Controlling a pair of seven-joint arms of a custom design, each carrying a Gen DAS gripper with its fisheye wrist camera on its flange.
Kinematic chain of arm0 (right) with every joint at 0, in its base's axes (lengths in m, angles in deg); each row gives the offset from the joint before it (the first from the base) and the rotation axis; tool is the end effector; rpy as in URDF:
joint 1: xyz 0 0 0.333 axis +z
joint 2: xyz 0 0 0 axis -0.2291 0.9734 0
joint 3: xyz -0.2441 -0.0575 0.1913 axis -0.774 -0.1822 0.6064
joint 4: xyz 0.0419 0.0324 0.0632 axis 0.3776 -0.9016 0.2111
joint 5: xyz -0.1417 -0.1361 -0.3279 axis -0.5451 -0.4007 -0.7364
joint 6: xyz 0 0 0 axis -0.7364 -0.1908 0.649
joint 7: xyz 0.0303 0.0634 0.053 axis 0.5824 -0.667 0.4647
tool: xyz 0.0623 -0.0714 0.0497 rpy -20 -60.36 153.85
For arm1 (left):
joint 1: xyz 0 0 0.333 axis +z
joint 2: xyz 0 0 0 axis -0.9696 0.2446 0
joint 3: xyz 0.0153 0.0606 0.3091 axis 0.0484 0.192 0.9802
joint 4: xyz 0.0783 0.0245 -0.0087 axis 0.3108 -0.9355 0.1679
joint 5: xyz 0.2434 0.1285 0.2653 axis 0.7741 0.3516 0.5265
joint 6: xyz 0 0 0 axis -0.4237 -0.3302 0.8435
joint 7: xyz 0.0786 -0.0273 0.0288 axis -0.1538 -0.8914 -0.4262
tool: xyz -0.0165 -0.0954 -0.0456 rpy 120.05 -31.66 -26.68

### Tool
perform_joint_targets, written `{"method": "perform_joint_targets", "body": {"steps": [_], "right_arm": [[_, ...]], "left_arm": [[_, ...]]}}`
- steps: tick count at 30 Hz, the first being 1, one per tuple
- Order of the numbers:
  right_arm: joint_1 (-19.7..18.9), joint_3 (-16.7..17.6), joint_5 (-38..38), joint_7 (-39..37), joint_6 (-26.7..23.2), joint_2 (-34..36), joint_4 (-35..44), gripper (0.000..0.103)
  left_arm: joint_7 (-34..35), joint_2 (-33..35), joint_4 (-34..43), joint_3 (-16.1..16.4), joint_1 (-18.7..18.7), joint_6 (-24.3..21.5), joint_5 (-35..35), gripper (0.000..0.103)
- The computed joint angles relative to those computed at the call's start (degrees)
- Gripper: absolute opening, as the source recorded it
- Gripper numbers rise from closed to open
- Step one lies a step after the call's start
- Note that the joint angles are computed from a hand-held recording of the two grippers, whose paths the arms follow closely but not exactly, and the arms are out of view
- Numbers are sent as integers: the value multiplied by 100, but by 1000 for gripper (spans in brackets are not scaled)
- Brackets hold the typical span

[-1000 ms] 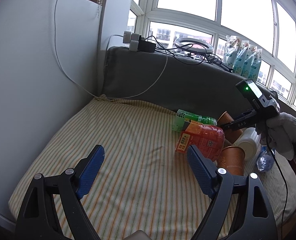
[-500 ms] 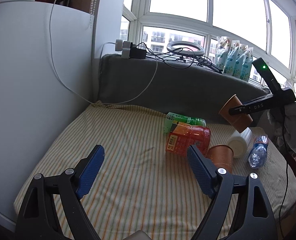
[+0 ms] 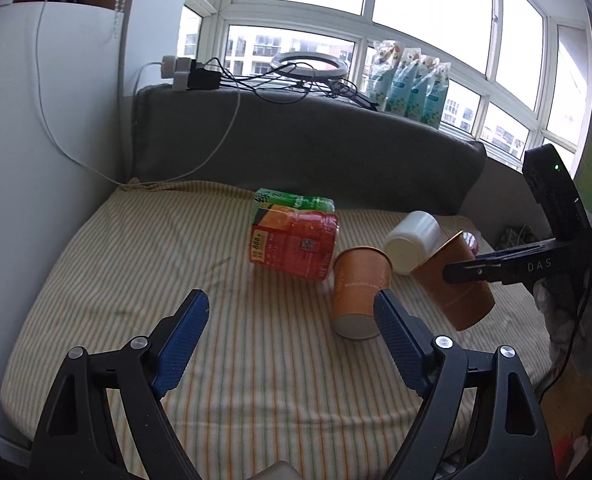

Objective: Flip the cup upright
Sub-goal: 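Lift the copper cup with the right tool and carry it toward the left tool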

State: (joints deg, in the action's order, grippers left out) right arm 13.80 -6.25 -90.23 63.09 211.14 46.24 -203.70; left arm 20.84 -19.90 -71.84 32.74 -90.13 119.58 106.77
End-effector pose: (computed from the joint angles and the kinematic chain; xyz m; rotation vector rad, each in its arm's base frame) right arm 0.4487 0.3332 0.5654 -1.9084 1.7042 -0.2129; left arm 0.3889 -0.3853 0.5603 -1.4605 1.9977 -1.1838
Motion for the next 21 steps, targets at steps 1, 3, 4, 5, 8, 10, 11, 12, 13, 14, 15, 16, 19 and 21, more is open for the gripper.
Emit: {"method": "perform_joint_targets", "body": {"steps": [1,3,4,5,8,10,11,12,13,14,15,16,19,21], "right_arm": [[29,1,150,19,80,-53,-142,66],[78,8,342,59,196,-128,-355,66],[108,14,433,89,261,-171,-470,66],[136,5,535,79,319,-203,-554,66],[207,-9,786,136,465,-266,-759,66],[261,-24,984,171,528,-309,-884,66],[282,-34,1066,173,543,-299,-892,66],[302,-37,1130,174,581,-300,-927,66],[317,-34,1166,177,610,-300,-952,66],[322,-35,1191,198,628,-301,-968,66],[325,-36,1215,229,651,-293,-983,66],[335,-42,1271,249,679,-296,-1014,66],[344,-54,1342,288,704,-315,-1065,67],[366,-79,1431,224,735,-320,-1100,68]], "left_arm": [[147,19,1,32,-78,-6,-142,85],[545,72,18,105,-260,-44,-500,85],[723,90,17,138,-339,-54,-676,85],[880,104,9,168,-409,-57,-854,85],[1542,179,-5,304,-690,-51,-1670,85],[1977,238,17,371,-840,-79,-2191,85],[2116,275,44,373,-882,-103,-2346,85],[2219,307,74,371,-909,-131,-2450,85],[2306,327,92,369,-935,-161,-2540,85],[2383,345,113,367,-960,-189,-2614,85],[2447,366,142,362,-983,-225,-2672,85],[2495,387,173,355,-1004,-265,-2706,85],[2498,426,249,336,-1034,-359,-2673,85],[2482,466,305,333,-1057,-412,-2636,85]]}}
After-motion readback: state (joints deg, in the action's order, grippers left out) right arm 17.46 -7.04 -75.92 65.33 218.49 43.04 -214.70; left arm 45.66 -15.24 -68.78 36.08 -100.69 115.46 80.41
